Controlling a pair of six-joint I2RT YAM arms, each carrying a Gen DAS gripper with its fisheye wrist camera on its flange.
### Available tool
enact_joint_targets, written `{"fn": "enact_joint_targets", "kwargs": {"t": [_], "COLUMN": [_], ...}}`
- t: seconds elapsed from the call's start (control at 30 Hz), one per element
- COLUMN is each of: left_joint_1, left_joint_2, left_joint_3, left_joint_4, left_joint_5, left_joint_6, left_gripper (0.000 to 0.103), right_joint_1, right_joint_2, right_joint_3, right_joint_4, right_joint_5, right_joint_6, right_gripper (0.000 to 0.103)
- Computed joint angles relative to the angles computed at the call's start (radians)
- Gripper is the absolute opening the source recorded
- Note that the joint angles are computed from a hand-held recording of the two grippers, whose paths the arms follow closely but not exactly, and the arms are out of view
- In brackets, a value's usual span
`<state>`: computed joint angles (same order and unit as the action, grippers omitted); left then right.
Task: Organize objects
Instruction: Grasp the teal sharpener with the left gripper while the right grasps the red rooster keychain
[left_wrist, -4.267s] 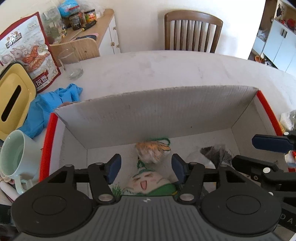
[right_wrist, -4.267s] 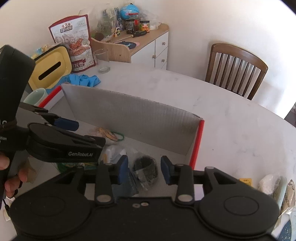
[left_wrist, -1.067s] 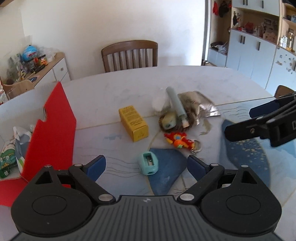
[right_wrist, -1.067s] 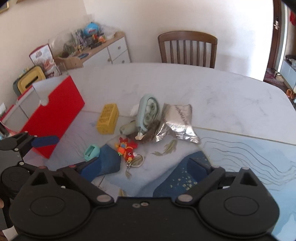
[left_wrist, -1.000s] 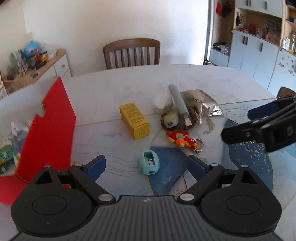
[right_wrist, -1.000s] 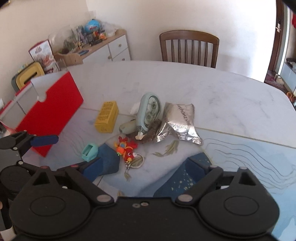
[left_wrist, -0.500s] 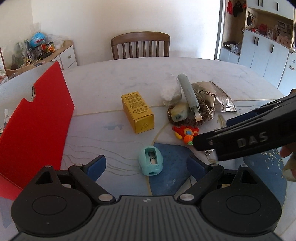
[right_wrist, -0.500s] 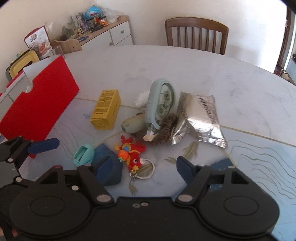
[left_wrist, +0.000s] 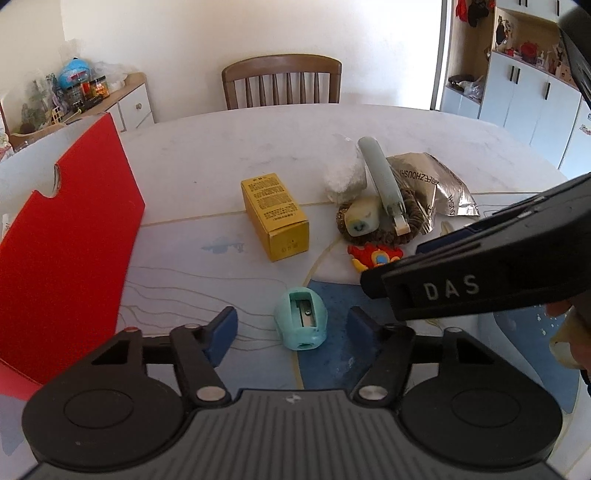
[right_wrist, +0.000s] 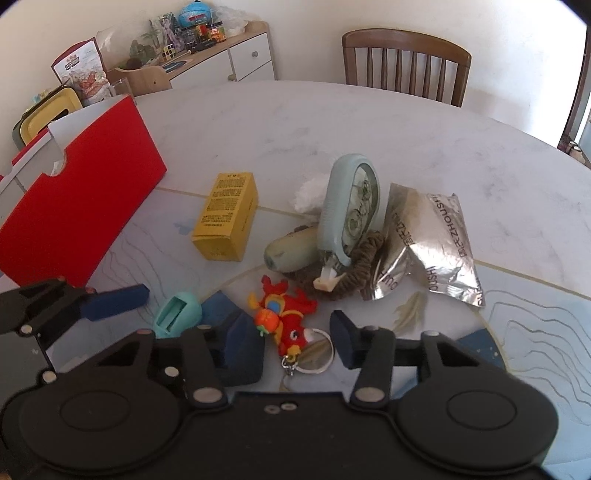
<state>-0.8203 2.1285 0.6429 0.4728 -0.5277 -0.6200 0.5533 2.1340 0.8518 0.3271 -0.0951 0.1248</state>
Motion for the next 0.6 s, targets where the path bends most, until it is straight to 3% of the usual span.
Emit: {"fn": "enact_joint_targets", "kwargs": {"t": [0.1, 0.37, 0.6], "left_joint_1": [0.000, -0.002, -0.016], "left_joint_2": [0.001, -0.008, -0.023], "left_joint_3": [0.005, -0.005, -0.030], "left_joint_4": [-0.003, 0.014, 0.019], "left_joint_5": [0.000, 0.014, 0.000], "left_joint_6": [-0.002, 0.030, 0.030], "left_gripper": [0.060, 0.033, 0.030], "right_joint_1": [0.006, 0.007, -0.005], "right_joint_2": [0.003, -0.003, -0.036], "right_joint_3": [0.007, 0.010, -0.040], "right_joint_4": [-0.005, -0.020, 0.007], "right_joint_5": [0.009, 0.010, -0.010], "right_joint_6": [0.004, 0.017, 0.063], "right_gripper": [0.039, 0.035, 0.034]}}
